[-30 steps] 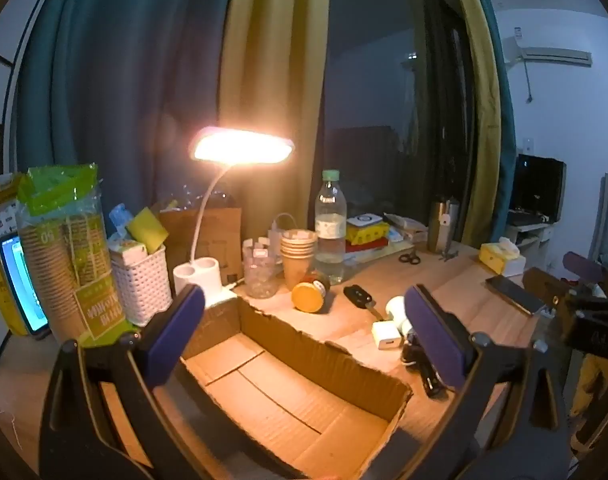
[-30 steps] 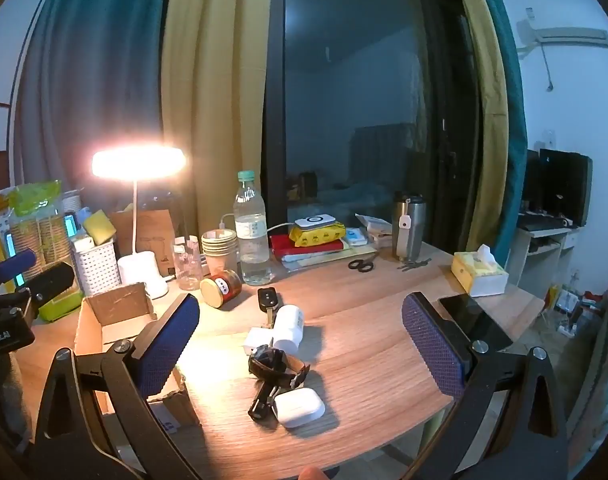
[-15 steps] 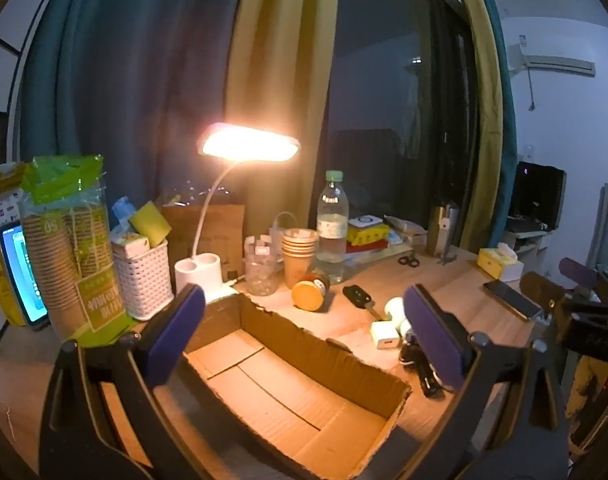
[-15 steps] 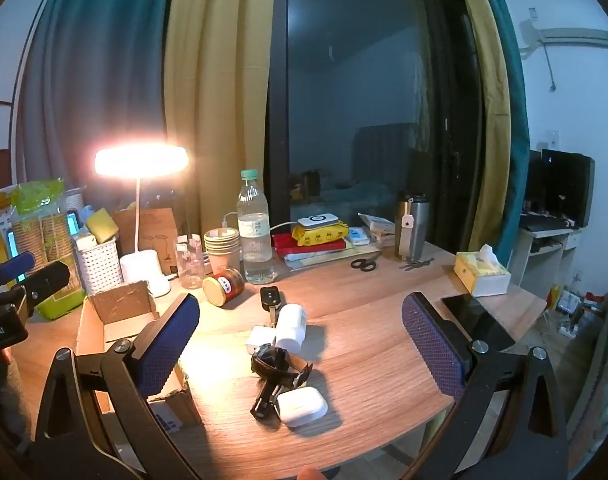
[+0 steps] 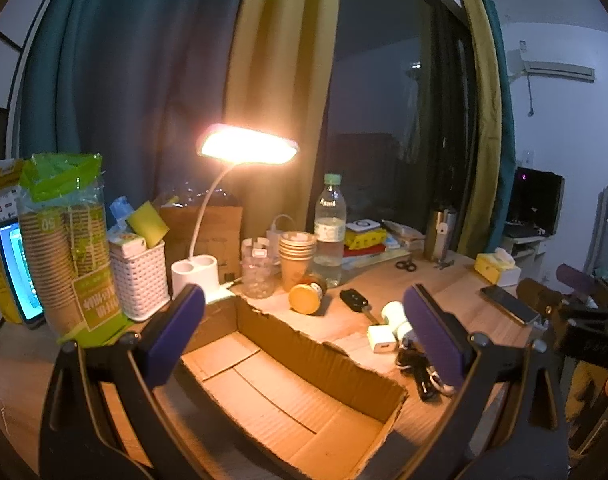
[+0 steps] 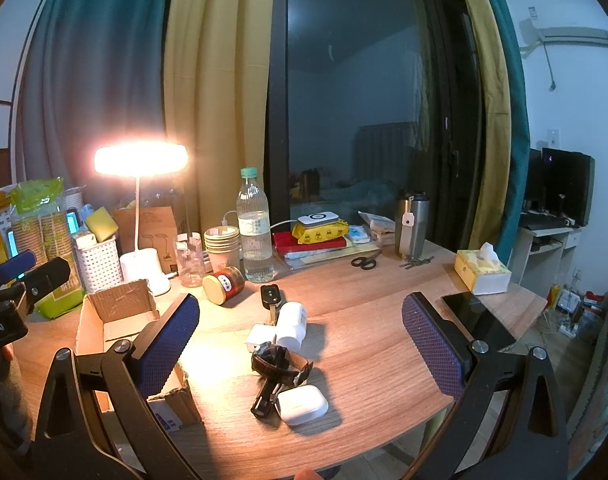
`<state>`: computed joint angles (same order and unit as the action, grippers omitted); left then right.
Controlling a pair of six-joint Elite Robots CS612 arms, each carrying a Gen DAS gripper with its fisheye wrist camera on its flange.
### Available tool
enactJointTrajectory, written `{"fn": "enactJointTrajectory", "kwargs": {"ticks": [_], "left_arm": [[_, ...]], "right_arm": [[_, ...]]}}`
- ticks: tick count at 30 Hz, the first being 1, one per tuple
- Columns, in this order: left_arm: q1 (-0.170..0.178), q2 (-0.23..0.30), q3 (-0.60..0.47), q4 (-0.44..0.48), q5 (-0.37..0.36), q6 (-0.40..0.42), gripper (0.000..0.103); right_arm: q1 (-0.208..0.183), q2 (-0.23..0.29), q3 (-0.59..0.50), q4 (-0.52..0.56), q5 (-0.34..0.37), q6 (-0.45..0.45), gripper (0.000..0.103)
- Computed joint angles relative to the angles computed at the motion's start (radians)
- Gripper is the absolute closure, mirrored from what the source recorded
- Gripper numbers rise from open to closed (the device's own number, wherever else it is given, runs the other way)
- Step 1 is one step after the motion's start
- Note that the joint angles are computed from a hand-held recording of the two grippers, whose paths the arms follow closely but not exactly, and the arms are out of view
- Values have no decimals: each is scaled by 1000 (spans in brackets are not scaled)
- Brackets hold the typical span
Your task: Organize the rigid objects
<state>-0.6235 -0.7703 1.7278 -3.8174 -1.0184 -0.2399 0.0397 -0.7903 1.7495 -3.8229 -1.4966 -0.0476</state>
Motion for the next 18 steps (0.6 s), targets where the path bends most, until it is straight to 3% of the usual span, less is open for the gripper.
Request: {"fn": "enactJointTrajectory", "kwargs": {"ticks": [18], "left_arm": [[2,-6,1,40,0,1,3]], "right_arm": [[1,4,2,0,2,-1,0]]}}
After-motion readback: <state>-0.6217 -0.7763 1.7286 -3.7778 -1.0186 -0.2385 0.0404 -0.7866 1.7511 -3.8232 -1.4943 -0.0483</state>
